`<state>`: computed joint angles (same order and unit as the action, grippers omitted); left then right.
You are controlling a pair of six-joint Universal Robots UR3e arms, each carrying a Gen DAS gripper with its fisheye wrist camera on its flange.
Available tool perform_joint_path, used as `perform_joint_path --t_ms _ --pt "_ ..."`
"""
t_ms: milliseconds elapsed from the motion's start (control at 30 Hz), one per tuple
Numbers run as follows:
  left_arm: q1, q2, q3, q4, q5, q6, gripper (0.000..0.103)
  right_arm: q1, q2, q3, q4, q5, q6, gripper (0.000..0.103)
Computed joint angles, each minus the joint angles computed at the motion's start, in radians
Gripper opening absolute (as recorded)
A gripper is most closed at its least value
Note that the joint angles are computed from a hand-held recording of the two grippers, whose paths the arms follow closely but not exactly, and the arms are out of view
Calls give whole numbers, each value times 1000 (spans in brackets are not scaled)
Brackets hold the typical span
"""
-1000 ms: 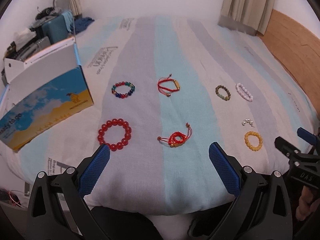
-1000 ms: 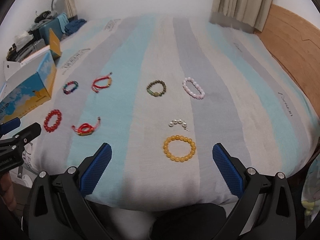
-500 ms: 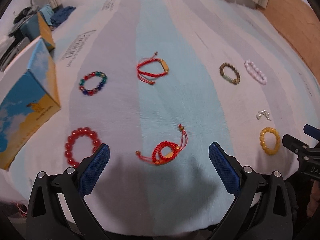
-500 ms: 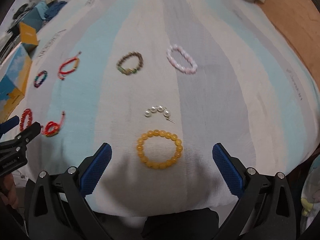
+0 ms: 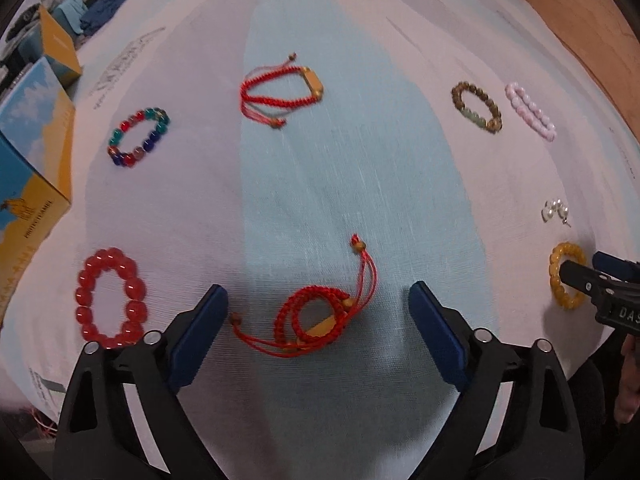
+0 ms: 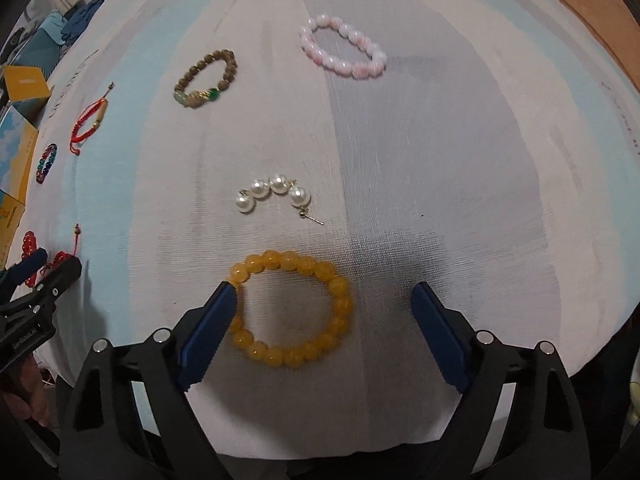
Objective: Organize jewelry
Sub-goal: 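Grasp the red knotted cord bracelet with the left tool while the right tool grasps the yellow bead bracelet, then lift both bracelets and carry them over the open white box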
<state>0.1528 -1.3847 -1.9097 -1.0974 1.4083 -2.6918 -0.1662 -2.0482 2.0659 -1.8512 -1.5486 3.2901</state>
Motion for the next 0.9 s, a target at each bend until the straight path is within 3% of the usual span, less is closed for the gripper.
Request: perform_joint_path --t_ms 200,467,700,900 --pt "2 -20 -18 37 -8 4 82 -4 -22 45 -33 -22 -16 73" --pt "48 13 -33 8 -39 46 49 -12 -98 109 -41 -47 -23 51" --pt "89 49 -29 -59 -64 107 26 -51 -161 104 20 -48 -60 11" --pt "118 90 -20 -115 -85 140 16 -91 -240 120 58 -16 -84 9"
